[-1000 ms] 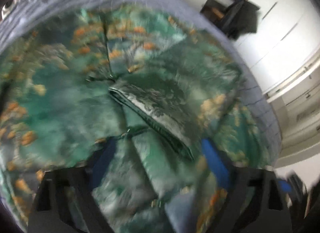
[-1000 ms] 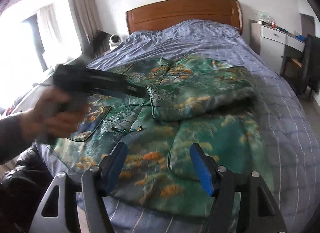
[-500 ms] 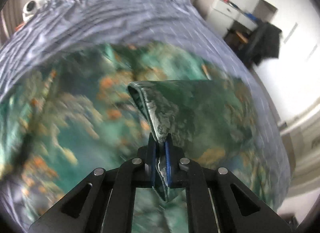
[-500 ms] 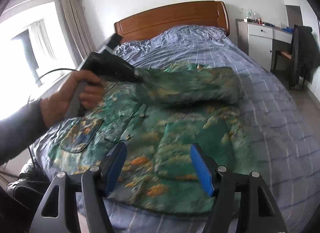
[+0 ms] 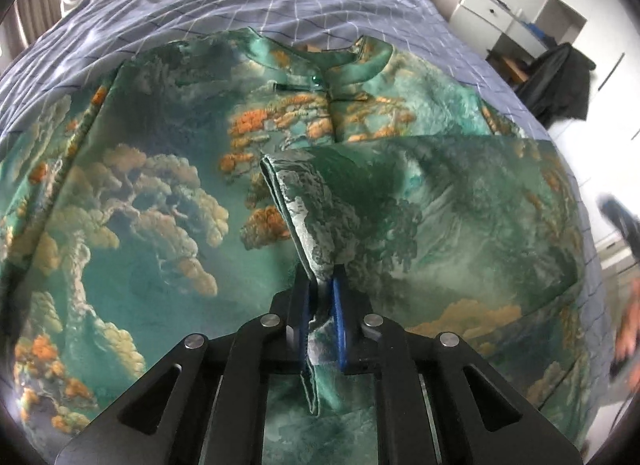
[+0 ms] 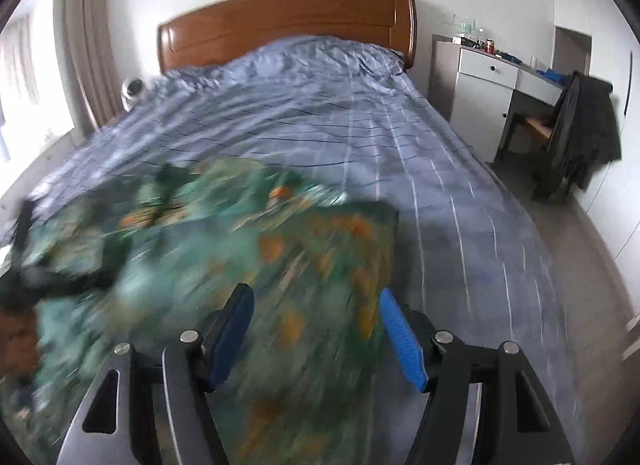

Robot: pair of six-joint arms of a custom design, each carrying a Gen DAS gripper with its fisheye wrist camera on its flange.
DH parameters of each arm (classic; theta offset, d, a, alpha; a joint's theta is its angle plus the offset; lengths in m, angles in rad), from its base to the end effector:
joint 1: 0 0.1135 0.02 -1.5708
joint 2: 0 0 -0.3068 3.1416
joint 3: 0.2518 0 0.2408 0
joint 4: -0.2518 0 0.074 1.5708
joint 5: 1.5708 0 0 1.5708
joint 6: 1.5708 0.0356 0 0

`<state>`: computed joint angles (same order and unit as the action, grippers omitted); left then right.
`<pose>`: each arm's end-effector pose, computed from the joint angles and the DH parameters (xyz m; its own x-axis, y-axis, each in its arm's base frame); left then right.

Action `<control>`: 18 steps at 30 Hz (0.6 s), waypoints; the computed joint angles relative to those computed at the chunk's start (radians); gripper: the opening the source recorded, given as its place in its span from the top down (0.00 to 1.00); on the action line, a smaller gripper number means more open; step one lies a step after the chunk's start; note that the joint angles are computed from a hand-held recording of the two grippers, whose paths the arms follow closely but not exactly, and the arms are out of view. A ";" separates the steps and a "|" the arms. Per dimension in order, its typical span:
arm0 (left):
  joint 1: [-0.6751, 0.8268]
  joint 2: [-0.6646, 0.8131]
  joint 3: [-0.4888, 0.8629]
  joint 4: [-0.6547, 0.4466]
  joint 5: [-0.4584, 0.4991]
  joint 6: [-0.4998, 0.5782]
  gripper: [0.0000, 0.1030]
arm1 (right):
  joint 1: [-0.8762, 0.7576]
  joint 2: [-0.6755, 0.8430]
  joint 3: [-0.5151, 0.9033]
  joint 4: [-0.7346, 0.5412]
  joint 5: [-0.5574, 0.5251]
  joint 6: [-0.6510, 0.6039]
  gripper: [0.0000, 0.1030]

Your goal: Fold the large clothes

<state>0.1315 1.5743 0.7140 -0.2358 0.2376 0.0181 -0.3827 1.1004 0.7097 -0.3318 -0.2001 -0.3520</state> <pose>0.2671 0.0269 0.1861 -0.8820 -0.0989 -0.4608 -0.0048 0.9796 -0.2010 0.1892 -0.0685 0.2816 -0.6543 -0.1008 -0.7495 0.0022 0.9908 -0.1353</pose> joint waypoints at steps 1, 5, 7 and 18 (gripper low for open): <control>-0.010 0.004 -0.007 0.017 -0.010 -0.005 0.90 | 0.050 0.073 0.013 0.077 0.059 0.024 0.35; -0.043 0.013 -0.034 0.073 -0.058 0.002 0.89 | 0.112 0.307 0.080 0.157 0.082 0.059 0.35; -0.055 0.012 -0.045 0.094 -0.076 0.008 0.89 | 0.114 0.417 0.120 0.125 0.111 0.075 0.35; -0.060 0.013 -0.058 0.119 -0.093 0.011 0.89 | 0.062 0.171 0.011 -0.034 0.017 -0.023 0.35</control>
<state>0.0715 1.5876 0.6558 -0.1165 0.1442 0.0296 -0.3210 1.2718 0.7210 -0.3658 -0.1826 -0.3748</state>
